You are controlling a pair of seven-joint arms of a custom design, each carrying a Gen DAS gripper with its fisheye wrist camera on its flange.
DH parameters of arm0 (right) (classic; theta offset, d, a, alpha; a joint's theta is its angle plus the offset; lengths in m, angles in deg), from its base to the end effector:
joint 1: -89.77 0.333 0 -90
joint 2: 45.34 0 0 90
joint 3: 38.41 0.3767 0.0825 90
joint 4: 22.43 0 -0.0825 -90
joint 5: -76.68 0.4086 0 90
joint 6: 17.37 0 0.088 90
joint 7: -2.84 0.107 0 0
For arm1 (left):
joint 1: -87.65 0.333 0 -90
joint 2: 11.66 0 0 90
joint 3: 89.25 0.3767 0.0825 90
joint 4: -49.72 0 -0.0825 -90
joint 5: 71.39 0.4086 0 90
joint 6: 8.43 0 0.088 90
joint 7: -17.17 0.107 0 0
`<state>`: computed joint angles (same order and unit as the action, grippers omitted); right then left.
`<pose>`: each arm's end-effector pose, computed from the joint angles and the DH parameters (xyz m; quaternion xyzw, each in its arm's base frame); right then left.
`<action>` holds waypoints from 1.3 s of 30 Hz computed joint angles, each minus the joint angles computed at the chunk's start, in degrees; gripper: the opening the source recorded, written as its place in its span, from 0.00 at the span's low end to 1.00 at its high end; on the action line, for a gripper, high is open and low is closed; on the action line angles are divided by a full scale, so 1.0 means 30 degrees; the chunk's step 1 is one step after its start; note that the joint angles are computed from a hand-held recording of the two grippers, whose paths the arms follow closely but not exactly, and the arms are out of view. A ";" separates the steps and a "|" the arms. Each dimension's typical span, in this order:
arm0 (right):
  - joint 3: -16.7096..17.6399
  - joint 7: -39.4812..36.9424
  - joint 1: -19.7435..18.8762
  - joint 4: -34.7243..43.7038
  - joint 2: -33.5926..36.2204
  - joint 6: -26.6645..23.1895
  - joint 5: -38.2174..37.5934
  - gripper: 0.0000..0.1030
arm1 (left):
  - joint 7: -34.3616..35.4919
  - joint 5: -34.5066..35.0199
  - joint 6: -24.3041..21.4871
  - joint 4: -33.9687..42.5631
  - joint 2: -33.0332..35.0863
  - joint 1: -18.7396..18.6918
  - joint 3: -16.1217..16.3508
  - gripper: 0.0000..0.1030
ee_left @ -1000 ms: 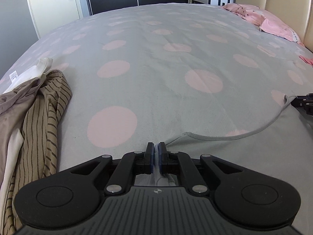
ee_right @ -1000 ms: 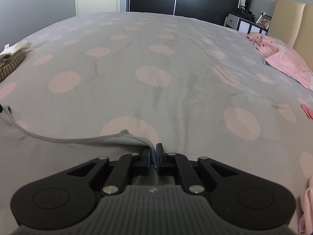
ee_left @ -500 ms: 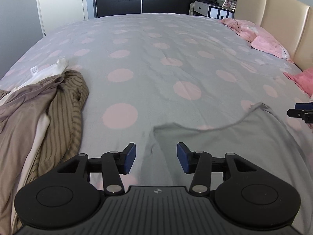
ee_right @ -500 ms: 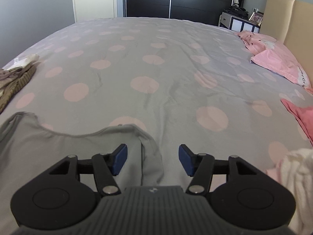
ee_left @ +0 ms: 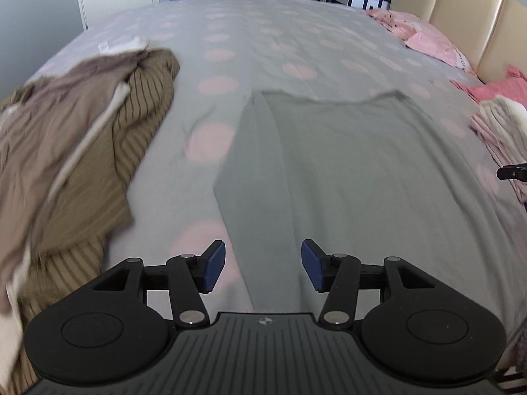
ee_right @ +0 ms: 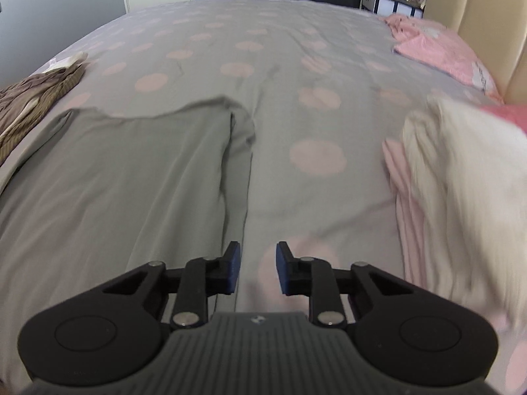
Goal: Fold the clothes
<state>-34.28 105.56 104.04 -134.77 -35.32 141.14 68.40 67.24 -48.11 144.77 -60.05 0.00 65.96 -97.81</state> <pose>0.6347 0.2145 0.5061 -0.7387 0.5971 -0.1874 0.2502 0.5833 -0.3459 0.4976 -0.6294 0.7178 -0.2459 0.1680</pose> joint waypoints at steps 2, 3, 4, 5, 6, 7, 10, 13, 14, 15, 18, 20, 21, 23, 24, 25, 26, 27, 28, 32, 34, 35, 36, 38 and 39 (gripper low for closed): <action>0.0230 -0.0400 -0.0143 -0.1058 -0.0724 -0.0023 0.0695 0.26 | 0.0162 -0.0800 0.0023 -0.0746 -0.0415 0.0071 -0.0313 0.48; 0.0271 -0.0493 -0.0146 -0.1538 -0.1059 -0.0099 0.0949 0.26 | 0.0025 -0.0889 0.0021 -0.1003 -0.0543 0.0041 -0.0356 0.48; 0.0346 -0.0723 -0.0179 -0.1994 -0.1353 -0.0162 0.1440 0.26 | -0.0118 -0.0971 0.0020 -0.1255 -0.0667 0.0019 -0.0407 0.48; 0.0380 -0.0909 -0.0166 -0.2350 -0.1542 -0.0166 0.1812 0.26 | -0.0163 -0.1096 0.0026 -0.1375 -0.0703 0.0043 -0.0460 0.48; 0.0378 -0.1000 -0.0113 -0.2649 -0.1676 -0.0134 0.1994 0.26 | -0.0237 -0.1278 -0.0007 -0.1541 -0.0756 0.0073 -0.0510 0.48; 0.0377 -0.1092 -0.0060 -0.2945 -0.1807 -0.0103 0.2178 0.26 | -0.0277 -0.1456 -0.0084 -0.1604 -0.0760 0.0086 -0.0575 0.48; 0.0307 -0.1263 0.0097 -0.3264 -0.1821 -0.0116 0.2221 0.26 | -0.0022 -0.1909 -0.0197 -0.1649 -0.0672 0.0130 -0.0729 0.48; 0.0258 -0.0924 0.0217 -0.3340 -0.1634 -0.0154 0.2220 0.26 | 0.0021 -0.1880 -0.0576 -0.1507 -0.0498 0.0018 -0.0716 0.48; 0.0269 -0.0770 0.0247 -0.3401 -0.1598 0.0005 0.2295 0.26 | 0.0041 -0.2021 -0.0699 -0.1479 -0.0448 0.0026 -0.0725 0.46; 0.0296 -0.0678 0.0273 -0.3458 -0.1587 0.0135 0.2381 0.26 | 0.0063 -0.2165 -0.0822 -0.1447 -0.0396 0.0034 -0.0733 0.46; 0.0387 -0.0684 0.0438 -0.3572 -0.1609 0.0293 0.2191 0.10 | 0.0457 -0.2719 -0.1009 -0.1440 -0.0287 0.0128 -0.0805 0.40; 0.0188 0.0153 0.0748 -0.3505 -0.1615 0.0082 0.0551 0.03 | 0.0664 -0.2911 -0.1067 -0.1432 -0.0236 0.0113 -0.0817 0.31; 0.0062 0.0750 0.0887 -0.3403 -0.1616 -0.0126 -0.0385 0.02 | 0.0687 -0.2881 -0.1080 -0.1433 -0.0241 0.0068 -0.0800 0.28; -0.0164 0.2093 0.1053 -0.3243 -0.1681 -0.0395 -0.1978 0.00 | 0.0793 -0.2939 -0.1101 -0.1392 -0.0215 0.0046 -0.0783 0.20; -0.0275 0.2638 0.1078 -0.3143 -0.1710 -0.0532 -0.2789 0.00 | 0.0790 -0.2970 -0.1132 -0.1367 -0.0204 0.0042 -0.0761 0.19; -0.0317 0.2846 0.1004 -0.3064 -0.1738 -0.0613 -0.3089 0.00 | 0.0786 -0.3001 -0.1163 -0.1344 -0.0194 0.0042 -0.0742 0.17; -0.0309 0.2899 0.0881 -0.2954 -0.1739 -0.0739 -0.2943 0.00 | 0.0788 -0.3117 -0.1162 -0.1331 -0.0203 0.0067 -0.0741 0.14; -0.0342 0.3149 0.0813 -0.2796 -0.1710 -0.0933 -0.3058 0.00 | 0.0738 -0.3225 -0.1142 -0.1340 -0.0224 0.0088 -0.0731 0.13; -0.0401 0.3500 0.0775 -0.2622 -0.1670 -0.1144 -0.3377 0.00 | 0.0685 -0.3331 -0.1122 -0.1349 -0.0246 0.0111 -0.0725 0.13; -0.0521 0.4135 0.0629 -0.1704 -0.1423 -0.2099 -0.4379 0.00 | 0.0547 -0.3640 -0.0836 -0.1542 -0.0495 0.0222 -0.0725 0.09; -0.0585 0.4306 0.0616 -0.1172 -0.1292 -0.2767 -0.5033 0.00 | 0.0420 -0.3643 -0.0767 -0.1626 -0.0608 0.0253 -0.0719 0.06; -0.0620 0.4364 0.0612 -0.0950 -0.1237 -0.3072 -0.5390 0.00 | 0.0190 -0.3435 -0.0876 -0.1619 -0.0636 0.0216 -0.0659 0.04; -0.0653 0.4417 0.0584 -0.0739 -0.1176 -0.3316 -0.5619 0.00 | -0.0042 -0.3221 -0.0993 -0.1607 -0.0661 0.0191 -0.0610 0.04; -0.0780 0.4729 0.0523 -0.0382 -0.1079 -0.3646 -0.6207 0.00 | -0.0163 -0.3370 -0.1025 -0.1652 -0.0676 0.0328 -0.0631 0.04; -0.0871 0.5029 0.0535 -0.0199 -0.1019 -0.3802 -0.6779 0.00 | -0.0140 -0.3422 -0.1078 -0.1644 -0.0669 0.0370 -0.0663 0.03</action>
